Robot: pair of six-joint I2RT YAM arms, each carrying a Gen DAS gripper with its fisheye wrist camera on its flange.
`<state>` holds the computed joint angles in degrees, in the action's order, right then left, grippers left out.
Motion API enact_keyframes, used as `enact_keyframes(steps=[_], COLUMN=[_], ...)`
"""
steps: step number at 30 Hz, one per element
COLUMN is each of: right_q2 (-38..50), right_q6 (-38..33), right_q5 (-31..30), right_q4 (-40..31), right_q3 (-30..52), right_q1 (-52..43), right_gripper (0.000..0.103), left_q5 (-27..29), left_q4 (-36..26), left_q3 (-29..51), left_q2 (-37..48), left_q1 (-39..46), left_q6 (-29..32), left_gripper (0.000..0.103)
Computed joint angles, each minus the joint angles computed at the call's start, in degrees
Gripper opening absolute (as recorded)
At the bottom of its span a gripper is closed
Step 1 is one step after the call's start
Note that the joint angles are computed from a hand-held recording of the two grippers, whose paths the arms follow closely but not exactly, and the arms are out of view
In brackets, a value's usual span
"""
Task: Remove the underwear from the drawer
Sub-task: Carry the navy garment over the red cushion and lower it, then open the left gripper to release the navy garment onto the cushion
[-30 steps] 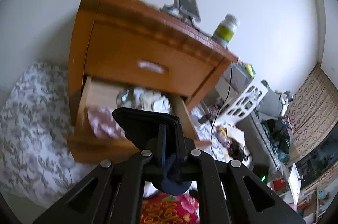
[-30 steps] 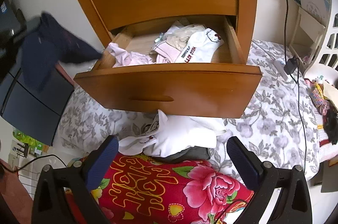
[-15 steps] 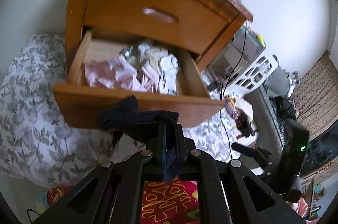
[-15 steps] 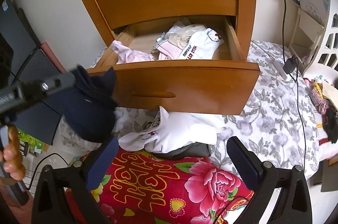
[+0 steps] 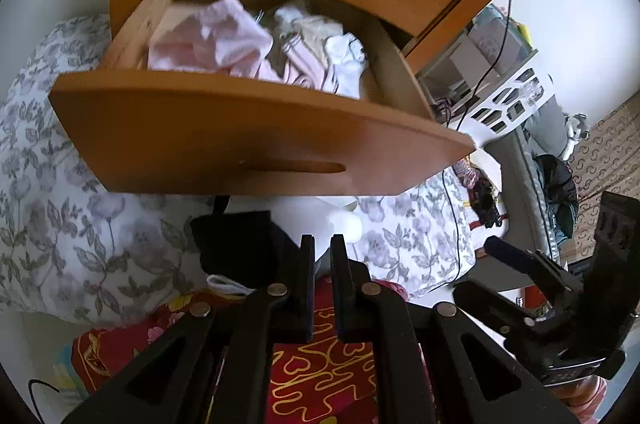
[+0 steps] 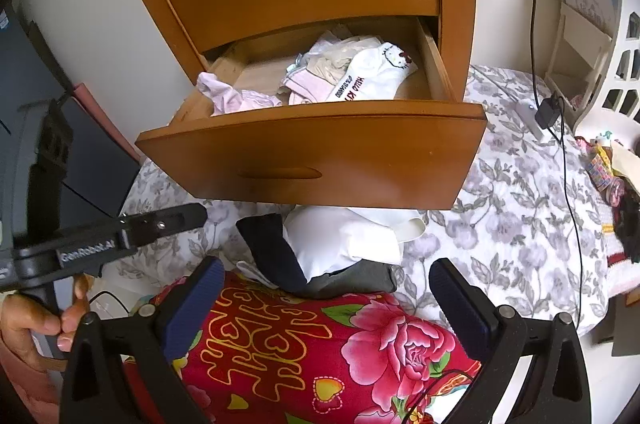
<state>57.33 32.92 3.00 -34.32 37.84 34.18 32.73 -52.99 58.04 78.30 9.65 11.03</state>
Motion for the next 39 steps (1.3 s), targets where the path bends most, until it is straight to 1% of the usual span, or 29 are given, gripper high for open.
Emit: enact_keyframes(steps=[7,19,22,23,24,25,26,27,29,31,33,35,37,39], right_q2=[1.3,2.1,2.2,2.3,2.3,2.3,2.4,2.3,2.5,2.8,3.0,3.2,3.4,3.7], right_q6=[-0.2,0.1,0.1,0.2,0.2,0.3,0.3,0.3,0.4,0.4,0.3,0.3,0.3,0.3], right_q5=[-0.8,0.0,0.3,0.3,0.4,0.5,0.5,0.5,0.6,0.7,0.8,0.7,0.6,0.6], right_q4=[0.9,0.7,0.6,0.5,0.5,0.5,0.5,0.5,0.5,0.5,0.5,0.5,0.6,0.7], right_q3=[-0.3,0.1,0.3,0.4,0.4,0.4,0.4,0.4,0.5,0.6,0.7,0.7,0.8,0.8], right_q1=[-0.6,0.3,0.7,0.7,0.9,1.0,1.0,1.0,1.1,1.2,1.3,1.3,1.3,1.3], right_gripper=[0.103,0.103,0.103,0.103,0.103,0.103,0.103,0.103,0.103,0.103,0.103,0.103,0.103,0.103], left_q5=[-2.5,-7.3,-8.0,-8.3,-8.8,-9.5,-10.2,-10.6,-10.9,-11.3,-12.2,-13.6,-14.9,-16.3], left_q4=[1.8,1.8,1.8,1.9,1.9,2.0,2.3,2.5,2.6,2.7,3.2,3.7,4.4,5.1], left_q3=[-0.6,0.3,0.5,0.5,0.6,0.6,0.4,0.1,0.2,0.3,-0.1,-0.4,-0.8,-1.2], left_q2=[1.3,0.0,-0.2,-0.2,-0.2,-0.1,-0.2,-0.5,-0.2,0.3,0.1,0.1,0.2,0.3], left_q1=[-0.2,0.8,1.3,1.2,1.3,1.3,1.3,1.3,1.6,1.9,2.1,1.8,1.7,1.4], left_q6=[-1.1,-1.2,-1.3,-1.6,-1.9,-2.3,-2.7,-2.9,-3.0,-3.2,-3.3,-3.7,-4.0,-4.3], left_gripper=[0.007,0.007,0.009,0.014,0.028,0.038,0.052,0.054,0.055,0.058,0.065,0.067,0.073,0.083])
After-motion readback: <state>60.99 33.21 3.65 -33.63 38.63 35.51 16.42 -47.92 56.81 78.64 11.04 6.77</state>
